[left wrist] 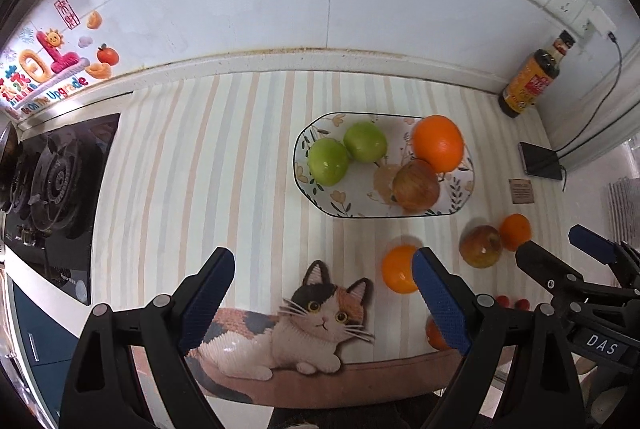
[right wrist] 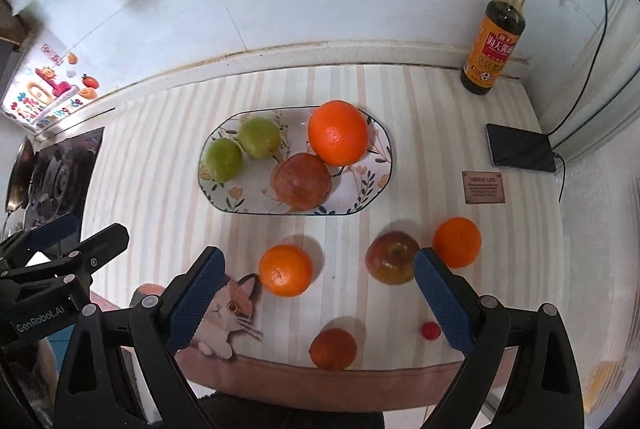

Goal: Organize fruits
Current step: 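Move both grippers back toward the remaining fruit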

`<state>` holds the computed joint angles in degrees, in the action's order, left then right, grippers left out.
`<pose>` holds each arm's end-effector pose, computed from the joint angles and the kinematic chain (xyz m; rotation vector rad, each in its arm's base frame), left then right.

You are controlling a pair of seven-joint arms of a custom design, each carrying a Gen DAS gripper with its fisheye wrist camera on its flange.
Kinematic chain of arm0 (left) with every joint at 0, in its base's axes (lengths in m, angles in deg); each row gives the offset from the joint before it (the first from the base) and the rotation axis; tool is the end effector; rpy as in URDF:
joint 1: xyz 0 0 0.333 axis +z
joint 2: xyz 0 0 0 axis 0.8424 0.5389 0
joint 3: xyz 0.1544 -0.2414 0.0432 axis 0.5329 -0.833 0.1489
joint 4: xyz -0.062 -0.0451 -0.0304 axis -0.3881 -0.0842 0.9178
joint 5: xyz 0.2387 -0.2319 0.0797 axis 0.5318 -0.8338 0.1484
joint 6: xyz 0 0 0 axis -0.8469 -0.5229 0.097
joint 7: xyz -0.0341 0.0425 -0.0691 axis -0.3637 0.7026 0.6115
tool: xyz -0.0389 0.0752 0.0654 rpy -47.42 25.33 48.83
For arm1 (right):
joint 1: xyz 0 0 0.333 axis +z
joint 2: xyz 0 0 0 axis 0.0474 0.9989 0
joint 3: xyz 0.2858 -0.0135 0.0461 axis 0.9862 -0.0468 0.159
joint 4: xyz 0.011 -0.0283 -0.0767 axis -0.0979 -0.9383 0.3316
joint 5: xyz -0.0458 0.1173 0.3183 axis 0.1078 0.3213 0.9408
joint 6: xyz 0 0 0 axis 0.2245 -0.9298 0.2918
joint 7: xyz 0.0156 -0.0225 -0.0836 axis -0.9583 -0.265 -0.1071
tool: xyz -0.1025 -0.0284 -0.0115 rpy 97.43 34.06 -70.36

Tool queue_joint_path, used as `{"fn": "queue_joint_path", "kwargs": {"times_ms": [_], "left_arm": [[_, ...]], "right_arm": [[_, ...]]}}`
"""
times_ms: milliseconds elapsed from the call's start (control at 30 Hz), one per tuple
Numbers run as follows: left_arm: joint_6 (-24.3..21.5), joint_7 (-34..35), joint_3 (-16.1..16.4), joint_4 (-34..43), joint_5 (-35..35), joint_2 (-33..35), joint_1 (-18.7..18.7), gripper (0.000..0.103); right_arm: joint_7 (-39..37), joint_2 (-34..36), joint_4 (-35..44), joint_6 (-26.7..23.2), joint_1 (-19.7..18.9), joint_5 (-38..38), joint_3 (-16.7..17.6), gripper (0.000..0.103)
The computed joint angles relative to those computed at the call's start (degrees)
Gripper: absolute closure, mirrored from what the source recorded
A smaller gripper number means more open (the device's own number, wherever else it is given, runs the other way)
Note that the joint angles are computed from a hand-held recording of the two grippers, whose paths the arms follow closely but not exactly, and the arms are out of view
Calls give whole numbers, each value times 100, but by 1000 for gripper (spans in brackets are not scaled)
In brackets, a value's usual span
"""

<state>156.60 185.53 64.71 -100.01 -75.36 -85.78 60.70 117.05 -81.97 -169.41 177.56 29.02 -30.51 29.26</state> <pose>0.5109 -0.0178 0.5968 -1.5317 2.5724 -0.4678 0.4308 0.2927 0.6094 -1.4925 2.4848 -0.2704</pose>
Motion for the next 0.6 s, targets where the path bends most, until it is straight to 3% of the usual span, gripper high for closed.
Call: {"fn": "queue_joint_path", "kwargs": {"times_ms": [233, 467, 533, 600], "left_arm": [[-132, 56, 65, -107, -203, -328, -2, 12], [-156, -32, 10, -201, -168, -330, -87, 12], [-25, -49, -75, -328, -10, -304, -158, 1], [31, -24, -107, -431, -20, -269, -221, 1]], "right_arm": [[178, -271, -47, -5, 67, -116, 115, 5], [342, -651, -665, 484, -55, 149, 68, 5], [386, -853, -1115, 757, -149, 387, 3, 5], [444, -1011, -1475, 927, -240, 539, -19, 5]]}}
